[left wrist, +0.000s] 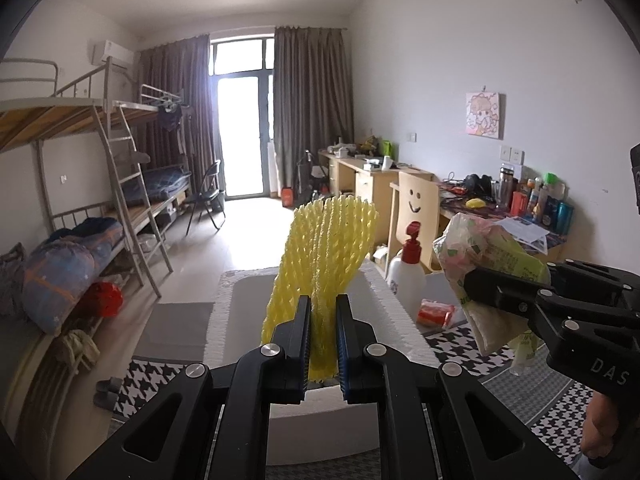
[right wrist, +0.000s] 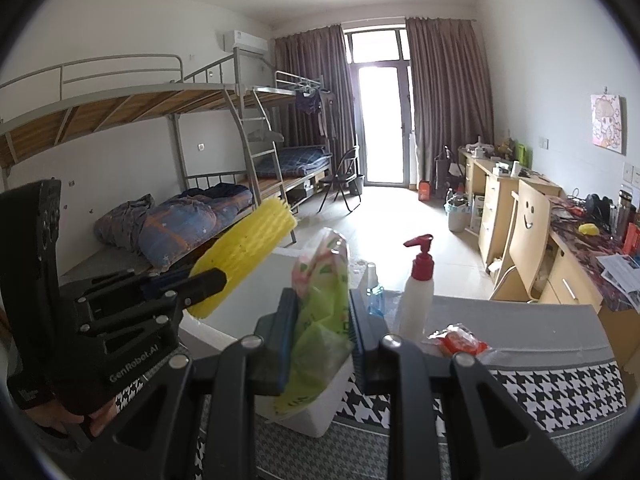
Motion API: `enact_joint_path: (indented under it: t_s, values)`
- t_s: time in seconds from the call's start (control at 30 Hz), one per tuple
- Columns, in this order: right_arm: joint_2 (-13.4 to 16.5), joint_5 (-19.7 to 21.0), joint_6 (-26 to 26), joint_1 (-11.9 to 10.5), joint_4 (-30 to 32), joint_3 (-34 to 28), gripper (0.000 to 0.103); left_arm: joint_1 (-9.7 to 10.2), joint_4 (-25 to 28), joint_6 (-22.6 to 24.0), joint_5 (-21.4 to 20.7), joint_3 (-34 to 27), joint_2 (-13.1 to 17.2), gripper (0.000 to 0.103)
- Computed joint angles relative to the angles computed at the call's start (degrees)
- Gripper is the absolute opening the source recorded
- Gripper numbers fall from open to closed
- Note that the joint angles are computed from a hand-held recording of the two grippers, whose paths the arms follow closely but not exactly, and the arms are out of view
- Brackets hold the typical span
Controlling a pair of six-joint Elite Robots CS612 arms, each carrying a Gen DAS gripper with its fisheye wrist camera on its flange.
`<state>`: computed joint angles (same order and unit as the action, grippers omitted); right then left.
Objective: Organize soft objects
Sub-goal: 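Carry the sponge and bag with both tools over the white foam box, then open the left tool to drop the yellow sponge into the box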
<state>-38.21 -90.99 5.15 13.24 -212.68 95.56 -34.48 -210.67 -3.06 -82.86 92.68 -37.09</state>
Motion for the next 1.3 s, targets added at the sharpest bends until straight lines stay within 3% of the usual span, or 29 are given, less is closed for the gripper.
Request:
enact_joint_path:
  t_s: [0.73, 0.77, 0.8, 0.83, 0.9, 1.3]
  values:
    - [0.9, 0.5, -1.4, 0.3, 3.7, -2.8, 0.029, 1.59, 7.3, -2.3, -1.6, -3.5, 1.3, 0.014]
    - [1.0, 0.3, -1.5, 0.3, 3.7, -2.9, 0.029, 1.67, 7.5, -3.0, -1.0, -3.5, 1.3, 0.016]
    - [1.0, 0.1, -1.5, 0.4, 3.6, -2.9, 0.029, 1.55, 7.4, -3.4, 0.0, -3.4, 1.2, 0.028]
    - [1.1, 0.1, -1.5, 0.4, 3.6, -3.0, 0.029, 1.50, 7.4, -3.7, 0.7, -3.4, 1.2, 0.050]
    - [1.1, 0.1, -1.6, 0.4, 3.6, -3.0, 0.029, 1.58, 6.5, -4.8, 1.1, -3.1, 1.2, 0.074]
    - [1.2, 0.5, -1.6, 0.4, 4.2, -3.5, 0.029, 1.84, 3.9, -5.7, 2.8, -2.0, 0.9, 0.084]
